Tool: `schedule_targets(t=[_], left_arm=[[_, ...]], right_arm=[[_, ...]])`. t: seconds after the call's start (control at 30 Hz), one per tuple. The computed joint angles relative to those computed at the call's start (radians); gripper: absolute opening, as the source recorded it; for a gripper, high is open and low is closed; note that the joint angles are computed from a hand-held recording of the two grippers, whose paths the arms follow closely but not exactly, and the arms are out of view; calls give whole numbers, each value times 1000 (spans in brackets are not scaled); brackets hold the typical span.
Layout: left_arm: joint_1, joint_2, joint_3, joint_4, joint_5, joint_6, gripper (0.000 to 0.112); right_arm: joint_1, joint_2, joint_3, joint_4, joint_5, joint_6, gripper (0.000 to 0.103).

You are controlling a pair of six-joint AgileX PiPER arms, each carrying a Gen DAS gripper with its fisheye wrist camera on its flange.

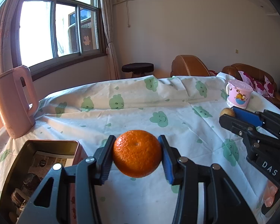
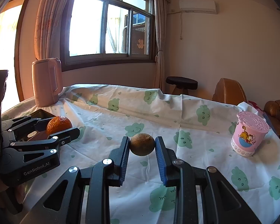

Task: Organize fruits
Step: 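Carry the brown fruit with the right gripper while the left gripper carries the tangerine over the tin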

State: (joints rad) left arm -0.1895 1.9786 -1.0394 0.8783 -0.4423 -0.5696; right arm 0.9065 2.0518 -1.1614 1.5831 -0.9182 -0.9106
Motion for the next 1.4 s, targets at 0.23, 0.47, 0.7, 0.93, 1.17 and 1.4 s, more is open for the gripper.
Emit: schedule_targets(t=[0.23, 0.47, 0.7, 0.93, 1.17, 1.4], left_arm=[[10, -8, 17, -26, -27, 19, 48], [20, -15, 38, -53, -58, 44, 48], [27, -26, 66, -94, -92, 87, 48], [37, -44, 110, -146, -143, 145, 48], [73, -56, 135, -93, -184, 97, 48], [102, -69, 156, -38, -209, 71, 48]], right_arm=[[6, -1, 6, -7, -17, 14, 30], [15, -3, 17, -22, -35, 37, 30], [32, -3, 28, -39, -63, 65, 30], [52, 2, 30, -47, -103, 70, 30], [83, 16, 17, -45, -163, 58, 30], [99, 31, -8, -34, -189, 24, 30]])
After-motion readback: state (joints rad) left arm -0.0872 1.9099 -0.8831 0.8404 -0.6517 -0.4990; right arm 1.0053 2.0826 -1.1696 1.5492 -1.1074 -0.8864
